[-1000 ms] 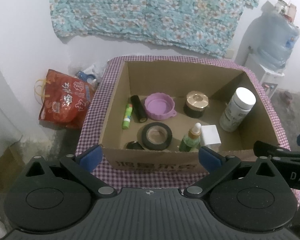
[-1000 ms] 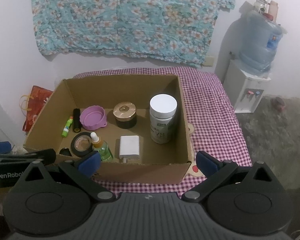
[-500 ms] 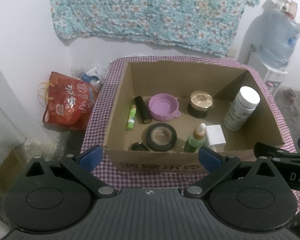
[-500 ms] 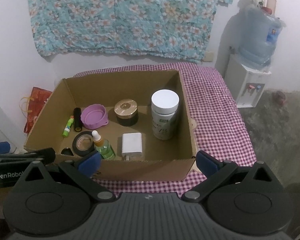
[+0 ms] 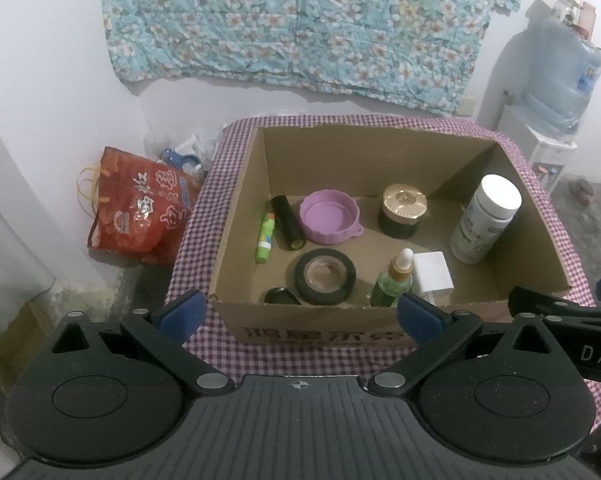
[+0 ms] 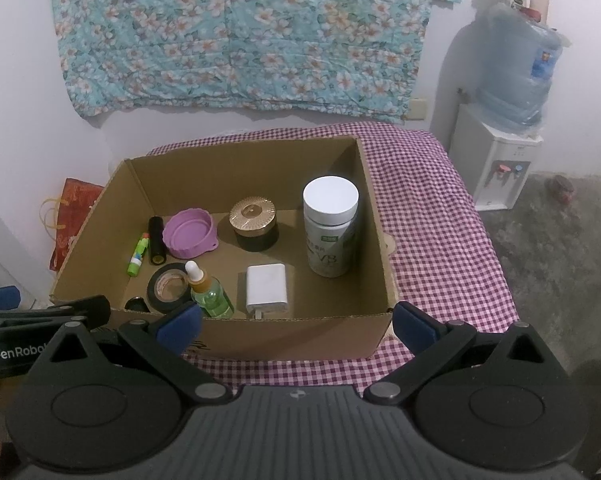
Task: Organize rigid objects
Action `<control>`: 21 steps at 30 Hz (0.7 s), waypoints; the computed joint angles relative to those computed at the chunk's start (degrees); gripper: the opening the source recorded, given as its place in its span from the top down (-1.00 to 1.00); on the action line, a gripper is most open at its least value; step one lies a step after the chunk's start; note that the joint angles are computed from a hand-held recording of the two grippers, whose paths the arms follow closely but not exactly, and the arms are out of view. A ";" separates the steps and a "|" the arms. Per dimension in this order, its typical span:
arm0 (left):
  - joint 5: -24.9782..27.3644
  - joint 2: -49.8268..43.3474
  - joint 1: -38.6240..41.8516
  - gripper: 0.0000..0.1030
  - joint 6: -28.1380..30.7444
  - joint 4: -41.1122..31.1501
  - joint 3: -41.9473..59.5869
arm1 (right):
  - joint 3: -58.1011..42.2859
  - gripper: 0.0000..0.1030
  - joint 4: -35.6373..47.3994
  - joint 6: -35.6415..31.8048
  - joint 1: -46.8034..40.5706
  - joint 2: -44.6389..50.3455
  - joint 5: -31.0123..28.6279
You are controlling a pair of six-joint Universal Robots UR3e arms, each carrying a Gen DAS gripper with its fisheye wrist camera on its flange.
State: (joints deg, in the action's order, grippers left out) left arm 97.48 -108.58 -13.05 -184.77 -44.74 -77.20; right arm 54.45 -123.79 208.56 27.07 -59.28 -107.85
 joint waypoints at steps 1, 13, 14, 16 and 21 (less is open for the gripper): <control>0.09 -0.03 -0.12 -0.99 -0.17 -0.10 0.13 | 0.03 -1.00 0.07 0.08 -0.01 -0.06 -0.01; 0.57 -0.24 -0.56 -0.99 -0.68 -0.29 0.45 | 2.53 -1.00 -1.22 0.08 -0.47 -1.35 0.26; 0.62 -0.26 -0.58 -0.99 -0.67 -0.27 0.47 | 2.60 -1.00 -1.29 0.06 -0.50 -1.39 0.32; 0.62 -0.26 -0.58 -0.99 -0.67 -0.27 0.47 | 2.70 -1.00 -1.25 0.08 -0.60 -1.49 0.46; 0.63 -0.36 -0.57 -0.99 -0.58 -0.47 0.77 | 2.92 -1.00 -1.24 0.31 -0.35 -1.60 0.17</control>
State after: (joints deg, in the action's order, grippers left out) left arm 98.11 -108.94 -13.61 -185.36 -45.21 -76.43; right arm 57.36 -125.03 208.86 26.71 -60.88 -107.67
